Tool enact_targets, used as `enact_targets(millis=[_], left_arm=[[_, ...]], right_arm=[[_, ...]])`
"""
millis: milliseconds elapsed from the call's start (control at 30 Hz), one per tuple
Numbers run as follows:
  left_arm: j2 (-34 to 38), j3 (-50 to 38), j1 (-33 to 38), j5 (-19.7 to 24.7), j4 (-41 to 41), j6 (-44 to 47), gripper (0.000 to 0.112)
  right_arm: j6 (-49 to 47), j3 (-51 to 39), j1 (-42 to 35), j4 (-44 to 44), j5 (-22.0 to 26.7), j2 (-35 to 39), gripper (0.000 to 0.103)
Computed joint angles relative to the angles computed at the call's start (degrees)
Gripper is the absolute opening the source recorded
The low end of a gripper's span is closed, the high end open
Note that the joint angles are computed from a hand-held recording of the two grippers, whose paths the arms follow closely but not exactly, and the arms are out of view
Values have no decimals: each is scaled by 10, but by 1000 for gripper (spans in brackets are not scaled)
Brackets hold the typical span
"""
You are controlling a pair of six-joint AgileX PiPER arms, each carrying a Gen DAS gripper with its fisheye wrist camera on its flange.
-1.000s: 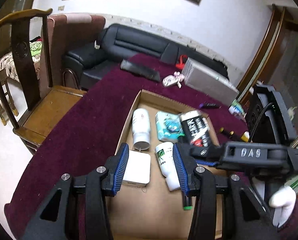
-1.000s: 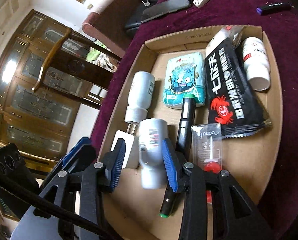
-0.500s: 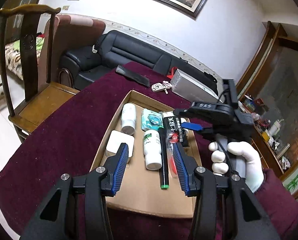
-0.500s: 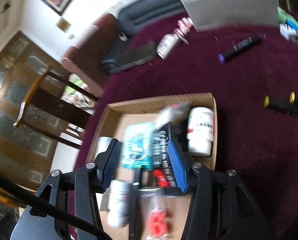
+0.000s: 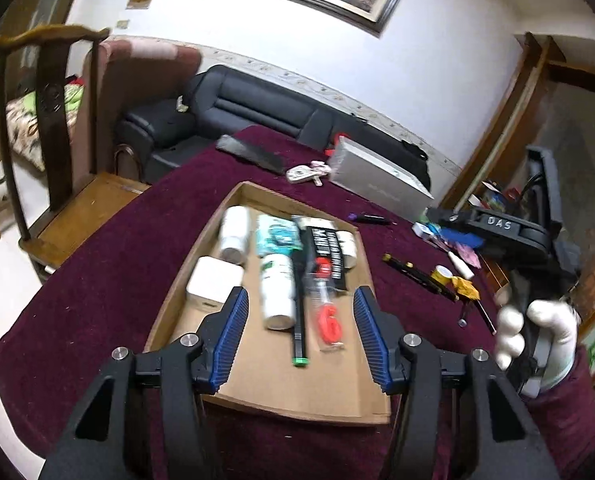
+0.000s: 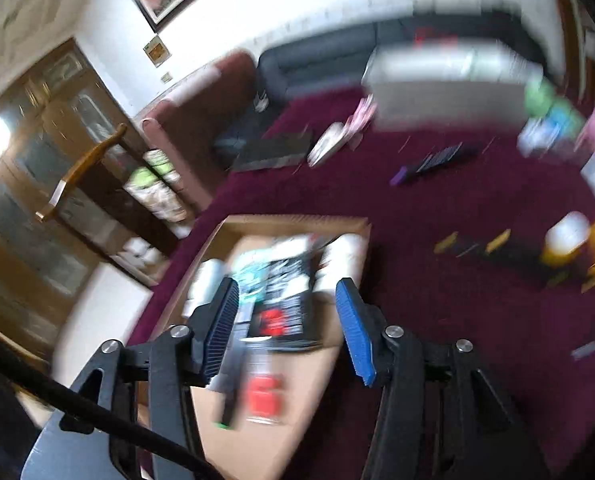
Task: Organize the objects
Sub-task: 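Grasp a black marker on the table with the left gripper and lift it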
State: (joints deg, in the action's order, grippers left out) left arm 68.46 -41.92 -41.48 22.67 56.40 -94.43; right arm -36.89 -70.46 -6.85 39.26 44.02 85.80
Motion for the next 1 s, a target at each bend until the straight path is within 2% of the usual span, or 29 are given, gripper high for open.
enact_targets(millis=[67, 133, 167, 200, 233, 267, 300, 333, 367, 467, 533, 600, 733, 833, 900, 1000], left_arm=[[11, -16, -21, 11, 1, -3, 49], [25, -33, -38, 12, -8, 4, 49], [36, -46, -48, 14, -15, 10, 49], [47, -58, -53, 11, -27, 20, 49], [56, -67, -57, 2, -36, 27, 49], [63, -77, -61, -5, -54, 42, 49], [72, -88, -64, -18, -73, 59, 49], [83, -99, -66, -30, -93, 78, 49], [93, -110, -68, -38, -114, 98, 49], [139, -157, -78, -48, -215, 205, 53], [181, -205, -83, -33, -298, 297, 53], [227, -262, -84, -7, -353, 362, 53], [322, -401, -85, 64, -368, 422, 53], [405, -526, -75, 117, -409, 504, 53], [481, -641, -62, 165, -442, 556, 53], [604, -812, -30, 214, -507, 618, 53]], right_arm=[[-29, 17, -29, -36, -62, -52, 50], [-100, 31, -78, 19, -95, -85, 52], [-145, 32, -121, 76, -85, -99, 57], [-190, 29, -159, 133, -51, -100, 77], [-217, 24, -214, 191, 5, -95, 96], [-251, 18, -258, 245, 62, -71, 102], [-262, 13, -295, 277, 112, -25, 103], [-263, 9, -314, 286, 139, 0, 103], [-243, 4, -335, 277, 143, 37, 103], [-229, 1, -358, 264, 111, 100, 98], [-222, -10, -378, 255, 84, 143, 97], [-203, -41, -387, 240, 59, 184, 96], [-203, -82, -412, 257, 57, 235, 96], [-193, -113, -423, 265, 82, 262, 96], [-191, -125, -431, 269, 104, 276, 96], [-190, -132, -437, 272, 122, 282, 96]])
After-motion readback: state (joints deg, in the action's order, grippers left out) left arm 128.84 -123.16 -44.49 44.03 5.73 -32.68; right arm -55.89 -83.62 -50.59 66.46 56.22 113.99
